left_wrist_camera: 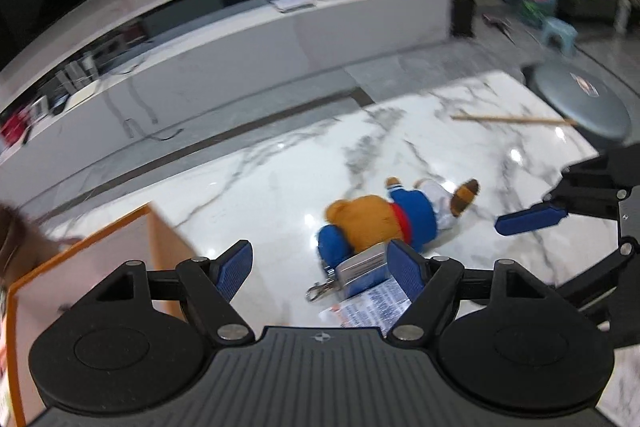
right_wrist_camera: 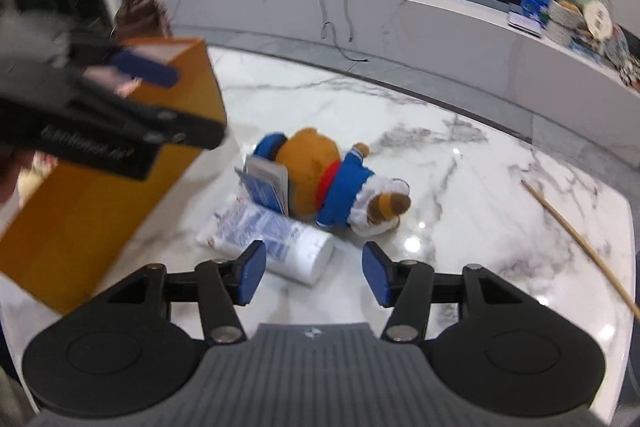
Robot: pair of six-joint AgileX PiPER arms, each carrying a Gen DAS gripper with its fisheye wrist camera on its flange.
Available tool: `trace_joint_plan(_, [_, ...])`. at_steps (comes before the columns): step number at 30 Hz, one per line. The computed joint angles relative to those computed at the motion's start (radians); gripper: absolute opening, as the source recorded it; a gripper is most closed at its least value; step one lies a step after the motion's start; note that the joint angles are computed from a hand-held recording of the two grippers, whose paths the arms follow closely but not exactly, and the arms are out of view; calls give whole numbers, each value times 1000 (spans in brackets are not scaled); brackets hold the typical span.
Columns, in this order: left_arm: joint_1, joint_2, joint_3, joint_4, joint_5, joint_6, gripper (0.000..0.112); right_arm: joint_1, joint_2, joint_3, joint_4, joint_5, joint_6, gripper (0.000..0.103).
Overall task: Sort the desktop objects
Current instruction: 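Move both tools back toward the teddy bear on the table, then grasp the teddy bear with the left tool while the right tool grasps the Vaseline tube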
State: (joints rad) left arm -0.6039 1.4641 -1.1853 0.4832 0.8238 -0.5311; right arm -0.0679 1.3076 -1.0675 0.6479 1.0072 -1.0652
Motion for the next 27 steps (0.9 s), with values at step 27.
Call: trace_joint_plan(27, [185, 580, -605, -415, 296, 681, 85, 84, 66, 19, 50, 10, -349, 65])
